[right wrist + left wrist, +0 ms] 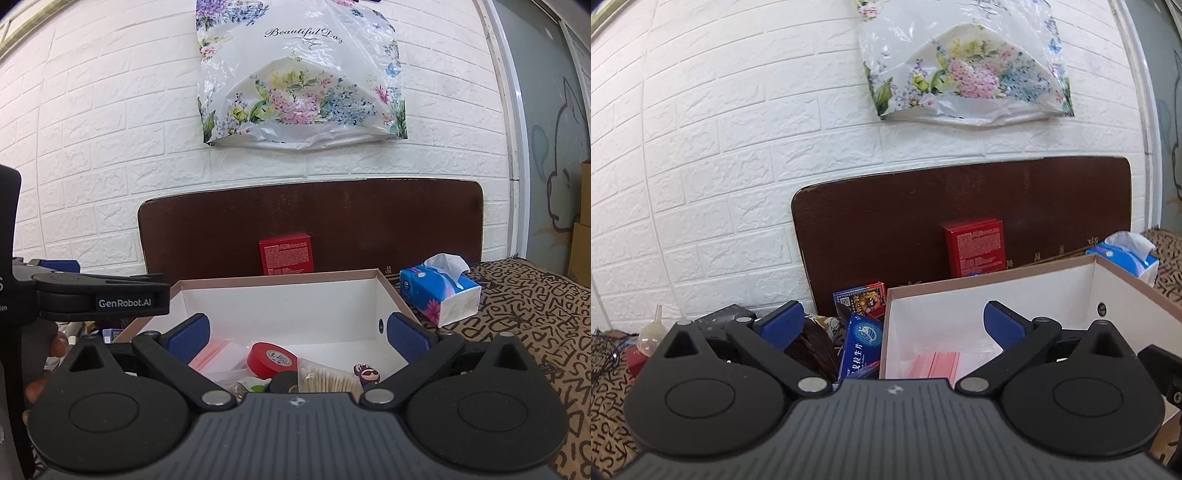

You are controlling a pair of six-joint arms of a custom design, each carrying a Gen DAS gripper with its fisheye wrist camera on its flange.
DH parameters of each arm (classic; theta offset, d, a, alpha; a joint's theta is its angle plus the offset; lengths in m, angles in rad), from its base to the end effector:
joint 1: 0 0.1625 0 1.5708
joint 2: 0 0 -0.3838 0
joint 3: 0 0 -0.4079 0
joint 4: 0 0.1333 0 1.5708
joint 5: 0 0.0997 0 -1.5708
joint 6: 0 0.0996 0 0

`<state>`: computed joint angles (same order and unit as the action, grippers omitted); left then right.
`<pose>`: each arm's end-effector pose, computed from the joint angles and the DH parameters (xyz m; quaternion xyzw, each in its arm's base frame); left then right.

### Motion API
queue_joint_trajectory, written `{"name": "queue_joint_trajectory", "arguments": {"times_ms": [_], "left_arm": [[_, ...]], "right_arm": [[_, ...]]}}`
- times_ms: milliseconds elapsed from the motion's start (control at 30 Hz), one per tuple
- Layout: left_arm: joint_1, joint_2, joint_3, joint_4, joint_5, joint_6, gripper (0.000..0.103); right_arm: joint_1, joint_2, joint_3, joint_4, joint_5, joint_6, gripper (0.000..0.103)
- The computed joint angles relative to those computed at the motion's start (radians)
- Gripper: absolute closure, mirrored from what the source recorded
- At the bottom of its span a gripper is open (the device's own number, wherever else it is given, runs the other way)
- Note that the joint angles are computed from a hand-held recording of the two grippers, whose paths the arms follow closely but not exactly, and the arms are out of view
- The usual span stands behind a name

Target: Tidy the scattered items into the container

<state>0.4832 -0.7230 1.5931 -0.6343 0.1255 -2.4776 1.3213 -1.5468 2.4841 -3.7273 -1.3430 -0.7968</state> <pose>-0.3700 -0.4563 0.0048 0.1903 0.6917 -0.5631 0.4102 0.0581 -0.4029 0.2776 0.2828 -0.7667 0.5393 0.2035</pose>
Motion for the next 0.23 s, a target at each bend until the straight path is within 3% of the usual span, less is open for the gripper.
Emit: {"name": "queue_joint_trajectory", "arguments": {"times_ms": [67, 233], "left_arm": [[0.000, -0.001, -0.001, 0.000, -0.009, -0.007, 0.000], [-0.001, 0.039, -0.073, 0.241, 0.002, -0.219, 0.000]], "right_arm": [[-0.002, 0.001, -0.001, -0.001, -0.001, 0.000, 0.000], [-0.005, 0.001, -0.002, 0.004, 0.002, -0.007, 0.000]]}}
